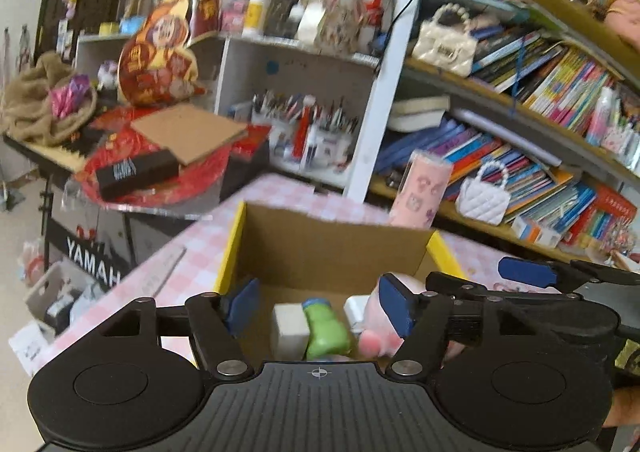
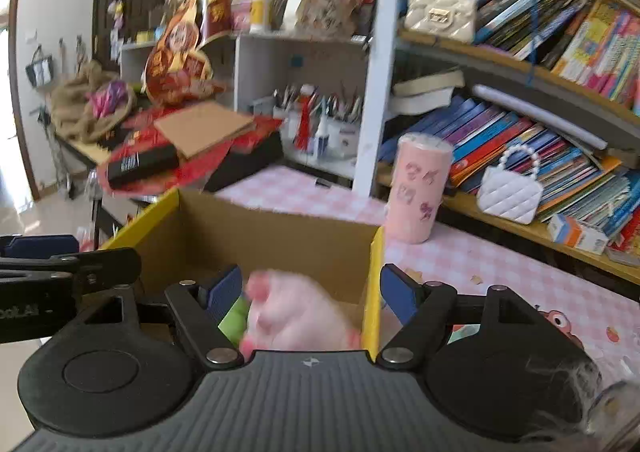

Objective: Organize objects
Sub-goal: 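Open both tools to release the car and plush pig into the box, then move both tools back toward the mint-green case and white staples box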

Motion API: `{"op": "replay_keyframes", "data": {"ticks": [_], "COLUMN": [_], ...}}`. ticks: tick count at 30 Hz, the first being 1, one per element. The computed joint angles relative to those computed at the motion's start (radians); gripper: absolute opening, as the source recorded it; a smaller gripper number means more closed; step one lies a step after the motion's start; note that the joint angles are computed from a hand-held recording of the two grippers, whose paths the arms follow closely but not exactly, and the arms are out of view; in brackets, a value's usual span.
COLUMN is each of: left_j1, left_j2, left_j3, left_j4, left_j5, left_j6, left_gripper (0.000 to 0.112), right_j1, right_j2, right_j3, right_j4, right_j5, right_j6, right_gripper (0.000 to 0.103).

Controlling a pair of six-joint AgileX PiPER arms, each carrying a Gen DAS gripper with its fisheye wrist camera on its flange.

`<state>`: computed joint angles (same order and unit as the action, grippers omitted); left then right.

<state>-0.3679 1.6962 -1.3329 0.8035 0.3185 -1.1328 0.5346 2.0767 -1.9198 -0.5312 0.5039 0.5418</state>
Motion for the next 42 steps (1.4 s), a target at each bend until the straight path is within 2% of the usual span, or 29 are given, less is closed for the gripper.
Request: {"op": "replay_keyframes", "data": {"ticks": [4, 9, 17, 26, 31, 35, 42], "left_j1": [-0.034, -0.073, -0.135, -0.200, -0.260, -0.305, -0.374], "left_j2": [-0.074, -0.158, -0.268, -0.323, -0.312, -0.274, -0.132], "left_j3": [0.060, 0.136, 0.279, 0.393, 0.398, 0.362, 0.225], "left_j4": [0.085, 0.088, 0.086, -0.055, -0.081, -0.095, -0.183], "left_j5": [0.008, 0.031, 0.081, 0.101, 0.111, 0.116, 0.109], "left_j6": [-0.065, -0.069, -0.056, 0.080, 0.097, 0.115, 0.198], "left_gripper": [0.067, 0.070, 0.081, 0.081, 0.081, 0.082, 0.082], "right_j1": [0.016, 0.059, 0.174, 0.312, 0.342, 0.334, 0.205], "right_j2": [-0.110, -0.248, -0.420, -0.528, -0.578, -0.623, -0.709], "right_j3": [0.153, 0.357, 0.642, 0.866, 0.945, 1.001, 1.089], "right_j4": [-0.154, -0.351, -0.544, -0.559, -0.546, -0.538, -0.518], "right_j5": [-0.031, -0.032, 0.069, 0.240, 0.299, 0.328, 0.298], "right_j6": [0.194, 0.442, 0.736, 0.933, 1.002, 1.036, 0.995], "right_gripper": [0.075, 0.075, 0.075, 0.075, 0.075, 0.075, 0.075]}}
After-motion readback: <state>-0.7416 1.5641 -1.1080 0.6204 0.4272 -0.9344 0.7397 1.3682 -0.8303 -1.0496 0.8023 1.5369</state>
